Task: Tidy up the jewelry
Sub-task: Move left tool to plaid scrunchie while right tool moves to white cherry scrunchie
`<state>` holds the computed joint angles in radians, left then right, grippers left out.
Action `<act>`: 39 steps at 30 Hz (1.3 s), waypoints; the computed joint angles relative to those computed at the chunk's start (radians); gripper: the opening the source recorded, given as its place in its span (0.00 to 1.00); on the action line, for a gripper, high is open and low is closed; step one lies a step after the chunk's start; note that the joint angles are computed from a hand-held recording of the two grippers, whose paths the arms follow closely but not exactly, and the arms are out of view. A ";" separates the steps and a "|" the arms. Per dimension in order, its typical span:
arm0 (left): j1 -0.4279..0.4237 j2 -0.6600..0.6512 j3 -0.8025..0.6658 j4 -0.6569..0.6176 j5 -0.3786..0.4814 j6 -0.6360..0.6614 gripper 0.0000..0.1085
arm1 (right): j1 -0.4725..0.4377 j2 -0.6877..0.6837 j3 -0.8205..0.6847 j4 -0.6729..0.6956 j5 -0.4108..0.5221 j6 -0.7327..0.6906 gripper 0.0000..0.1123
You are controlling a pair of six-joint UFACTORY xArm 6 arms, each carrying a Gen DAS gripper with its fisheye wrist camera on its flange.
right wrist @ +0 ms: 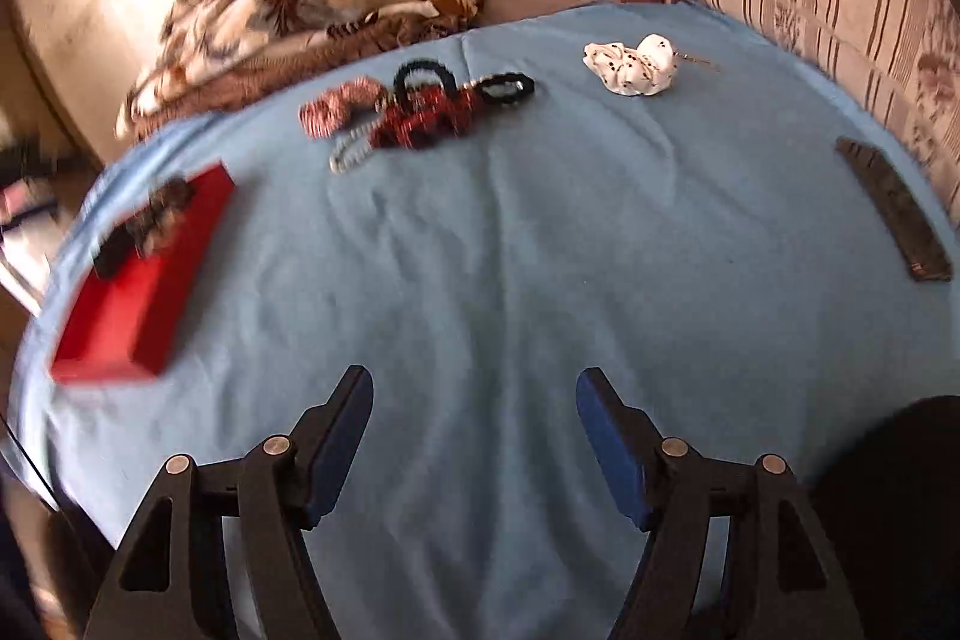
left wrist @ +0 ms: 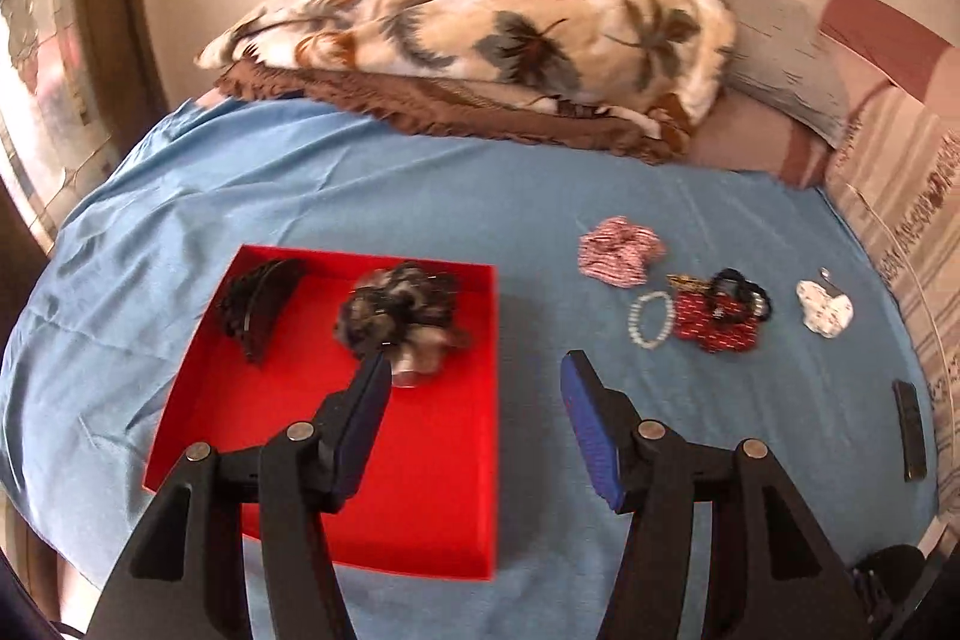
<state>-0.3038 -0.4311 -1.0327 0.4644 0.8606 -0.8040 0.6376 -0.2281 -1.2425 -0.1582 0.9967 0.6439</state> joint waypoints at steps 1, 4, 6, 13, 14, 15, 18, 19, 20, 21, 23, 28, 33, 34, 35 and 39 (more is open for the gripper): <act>-0.014 0.003 -0.007 0.009 0.004 -0.006 0.53 | 0.013 -0.015 0.016 -0.034 0.006 -0.003 0.67; -0.044 0.010 -0.020 0.025 0.015 -0.021 0.54 | 0.049 -0.037 0.037 -0.117 0.011 -0.029 0.67; -0.056 0.014 -0.026 0.028 0.018 -0.025 0.54 | 0.063 -0.062 0.063 -0.143 0.000 -0.050 0.67; -0.076 0.027 -0.036 0.045 0.035 -0.034 0.54 | 0.066 -0.057 0.069 -0.127 -0.035 -0.094 0.70; -0.075 0.026 -0.035 0.045 0.034 -0.034 0.54 | 0.065 -0.052 0.067 -0.116 -0.037 -0.101 0.70; -0.074 0.028 -0.035 0.045 0.033 -0.034 0.54 | 0.063 -0.051 0.067 -0.108 -0.037 -0.105 0.70; -0.069 0.030 -0.033 0.039 0.029 -0.031 0.54 | 0.061 -0.047 0.069 -0.100 -0.035 -0.103 0.70; -0.068 0.034 -0.034 0.036 0.026 -0.030 0.54 | 0.059 -0.047 0.070 -0.099 -0.035 -0.101 0.70; -0.067 0.037 -0.035 0.033 0.023 -0.026 0.54 | 0.059 -0.048 0.071 -0.099 -0.035 -0.097 0.70; -0.067 0.040 -0.037 0.032 0.022 -0.025 0.54 | 0.058 -0.047 0.072 -0.096 -0.034 -0.096 0.70; -0.067 0.048 -0.039 0.028 0.017 -0.018 0.54 | 0.056 -0.046 0.074 -0.085 -0.033 -0.101 0.70; -0.066 0.072 -0.050 0.011 0.011 -0.003 0.54 | 0.051 -0.037 0.073 -0.066 -0.041 -0.120 0.70; -0.058 0.098 -0.063 -0.011 -0.001 0.013 0.54 | 0.036 -0.013 0.051 -0.048 -0.061 -0.148 0.70; -0.056 0.102 -0.065 -0.016 -0.003 0.015 0.54 | 0.029 -0.007 0.043 -0.042 -0.063 -0.151 0.70; -0.055 0.109 -0.068 -0.021 -0.005 0.017 0.54 | 0.019 -0.003 0.037 -0.036 -0.068 -0.156 0.70; -0.045 0.142 -0.084 -0.052 -0.019 0.035 0.54 | -0.034 0.046 -0.022 -0.019 -0.078 -0.193 0.70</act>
<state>-0.3483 -0.2894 -1.1170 0.4120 0.8421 -0.7688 0.6033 -0.1822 -1.2650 -0.1770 0.9182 0.4510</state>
